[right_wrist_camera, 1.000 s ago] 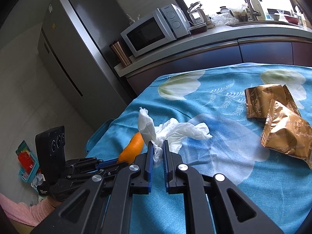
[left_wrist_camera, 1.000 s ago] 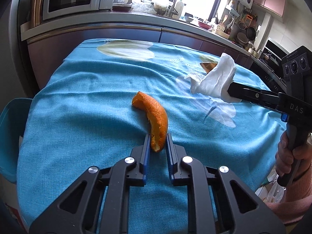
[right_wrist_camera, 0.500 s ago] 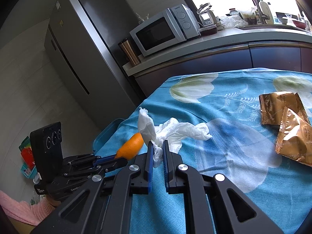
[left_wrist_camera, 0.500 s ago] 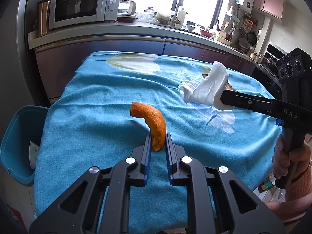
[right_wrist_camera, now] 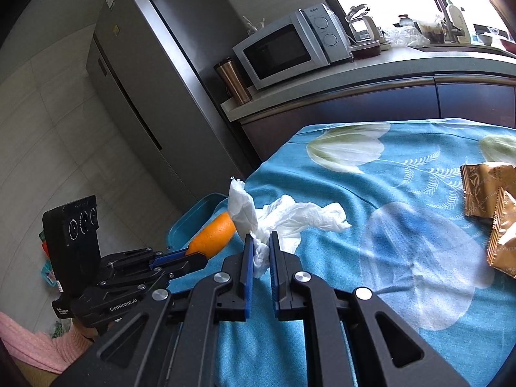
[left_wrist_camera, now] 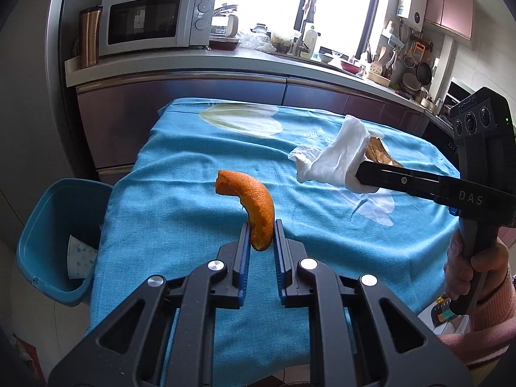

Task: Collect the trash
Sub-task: 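Lift the tissue with the right tool while the left tool lifts the orange peel, then carry the orange peel and tissue over the teal bin with both tools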

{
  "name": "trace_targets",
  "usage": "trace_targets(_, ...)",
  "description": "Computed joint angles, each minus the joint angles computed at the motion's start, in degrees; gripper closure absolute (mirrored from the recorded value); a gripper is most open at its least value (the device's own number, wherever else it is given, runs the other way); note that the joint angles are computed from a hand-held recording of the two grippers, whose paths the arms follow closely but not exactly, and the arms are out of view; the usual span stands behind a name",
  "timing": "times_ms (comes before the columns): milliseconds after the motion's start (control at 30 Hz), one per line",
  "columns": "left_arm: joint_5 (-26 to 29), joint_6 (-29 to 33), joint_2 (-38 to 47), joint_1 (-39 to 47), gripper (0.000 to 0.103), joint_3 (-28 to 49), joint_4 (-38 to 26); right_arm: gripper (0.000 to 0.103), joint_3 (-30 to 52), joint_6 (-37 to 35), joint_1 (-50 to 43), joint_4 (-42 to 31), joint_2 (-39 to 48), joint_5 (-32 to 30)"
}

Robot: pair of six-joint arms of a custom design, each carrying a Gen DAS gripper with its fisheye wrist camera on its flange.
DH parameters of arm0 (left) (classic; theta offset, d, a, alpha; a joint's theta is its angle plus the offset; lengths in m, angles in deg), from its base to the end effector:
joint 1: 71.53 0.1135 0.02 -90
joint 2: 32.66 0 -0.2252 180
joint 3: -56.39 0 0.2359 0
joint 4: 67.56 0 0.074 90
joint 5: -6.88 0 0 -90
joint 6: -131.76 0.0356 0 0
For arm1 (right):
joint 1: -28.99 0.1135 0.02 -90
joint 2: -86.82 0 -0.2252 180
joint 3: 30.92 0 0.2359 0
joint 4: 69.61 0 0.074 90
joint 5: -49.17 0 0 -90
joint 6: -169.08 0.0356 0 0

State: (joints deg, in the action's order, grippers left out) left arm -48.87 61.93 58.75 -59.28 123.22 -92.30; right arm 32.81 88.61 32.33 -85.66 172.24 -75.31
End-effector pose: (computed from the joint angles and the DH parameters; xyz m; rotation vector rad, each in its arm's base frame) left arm 0.3047 0.0457 0.1621 0.4156 2.2477 -0.4369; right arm 0.3013 0.0378 0.1875 -0.2138 2.1959 0.7925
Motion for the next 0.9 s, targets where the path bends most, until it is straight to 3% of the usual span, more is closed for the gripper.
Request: trace_targets(900,2.3,2.5,-0.2,9.2,0.089,2.1,-2.7,0.095,6.5,0.6,6.3,0.2,6.4,-0.2)
